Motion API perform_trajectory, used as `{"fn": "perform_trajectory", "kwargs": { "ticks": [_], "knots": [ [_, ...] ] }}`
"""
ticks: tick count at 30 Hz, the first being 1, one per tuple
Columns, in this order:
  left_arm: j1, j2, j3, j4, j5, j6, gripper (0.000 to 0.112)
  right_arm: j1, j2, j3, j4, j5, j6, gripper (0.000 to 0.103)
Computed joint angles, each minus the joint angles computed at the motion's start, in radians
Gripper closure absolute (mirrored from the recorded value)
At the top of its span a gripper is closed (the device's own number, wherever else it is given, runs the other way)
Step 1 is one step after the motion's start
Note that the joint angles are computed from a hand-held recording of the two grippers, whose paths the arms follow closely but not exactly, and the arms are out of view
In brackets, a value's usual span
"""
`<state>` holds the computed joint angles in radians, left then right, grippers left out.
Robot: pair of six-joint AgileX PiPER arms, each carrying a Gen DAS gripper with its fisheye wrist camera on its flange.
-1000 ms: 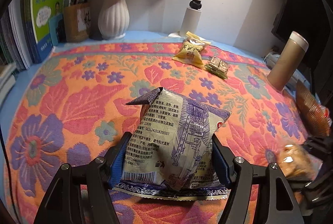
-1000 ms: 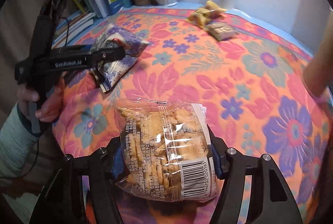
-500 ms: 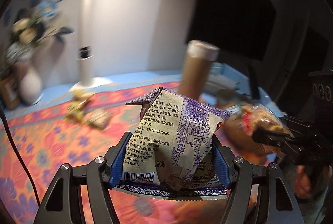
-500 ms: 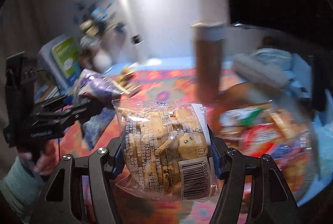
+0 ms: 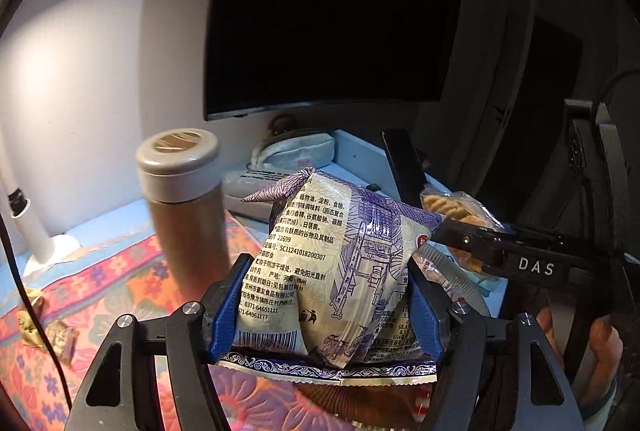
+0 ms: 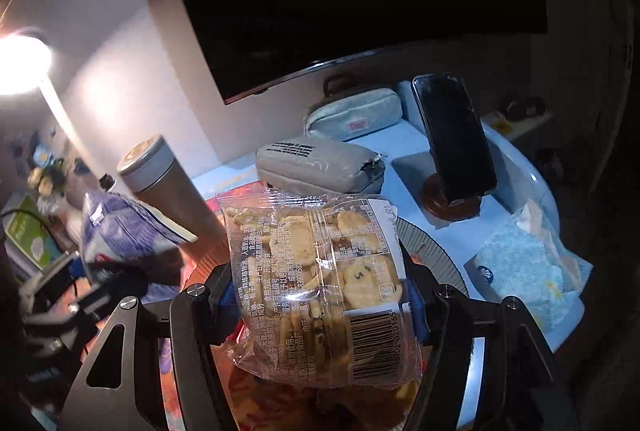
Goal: Organize snacks
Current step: 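Carry the cracker bag and purple-white bag to the glass plate and open both tools, then move both open tools back over the last two snacks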
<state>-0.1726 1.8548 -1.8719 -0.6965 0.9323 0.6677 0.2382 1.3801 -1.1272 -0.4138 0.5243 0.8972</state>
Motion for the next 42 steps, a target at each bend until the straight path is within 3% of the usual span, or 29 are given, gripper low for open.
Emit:
{"fn": "perform_trajectory", "kwargs": {
  "ticks": [2, 4, 6, 10, 17, 19, 28, 33, 38, 42],
  "knots": [
    [-0.025, 0.049, -0.038, 0.02, 0.017, -0.018, 0.039, -0.052, 0.039, -0.026, 0.142, -0.026, -0.159, 0.035],
    [-0.048, 0.095, -0.078, 0.067, 0.025, -0.052, 0.024, -0.065, 0.067, -0.041, 0.187, -0.014, -0.201, 0.033],
    [-0.057, 0.107, -0.068, 0.103, 0.007, -0.07, 0.024, -0.066, 0.076, -0.035, 0.157, -0.001, -0.176, 0.031],
    [-0.011, 0.118, -0.068, 0.065, 0.042, -0.051, 0.024, -0.081, 0.025, 0.05, 0.212, -0.072, -0.205, 0.03],
    [0.092, 0.091, -0.044, -0.044, 0.097, -0.015, 0.024, -0.025, -0.058, 0.089, 0.076, -0.068, -0.051, 0.03],
    [0.118, 0.073, -0.023, -0.068, 0.101, 0.008, 0.024, 0.013, -0.07, 0.083, 0.015, -0.049, 0.002, 0.023],
    [0.304, -0.033, 0.061, -0.143, 0.13, 0.129, 0.024, 0.212, -0.032, 0.009, -0.104, 0.026, 0.114, 0.023],
    [0.469, -0.009, -0.005, -0.201, 0.194, 0.123, 0.024, 0.352, 0.057, -0.11, -0.161, 0.079, 0.131, 0.023],
    [0.631, 0.074, -0.121, -0.259, 0.265, 0.043, 0.024, 0.456, 0.219, -0.307, -0.098, 0.136, 0.025, 0.023],
    [0.705, 0.118, -0.186, -0.242, 0.249, 0.018, 0.024, 0.507, 0.368, -0.485, -0.001, 0.188, -0.084, 0.02]
  ]
}}
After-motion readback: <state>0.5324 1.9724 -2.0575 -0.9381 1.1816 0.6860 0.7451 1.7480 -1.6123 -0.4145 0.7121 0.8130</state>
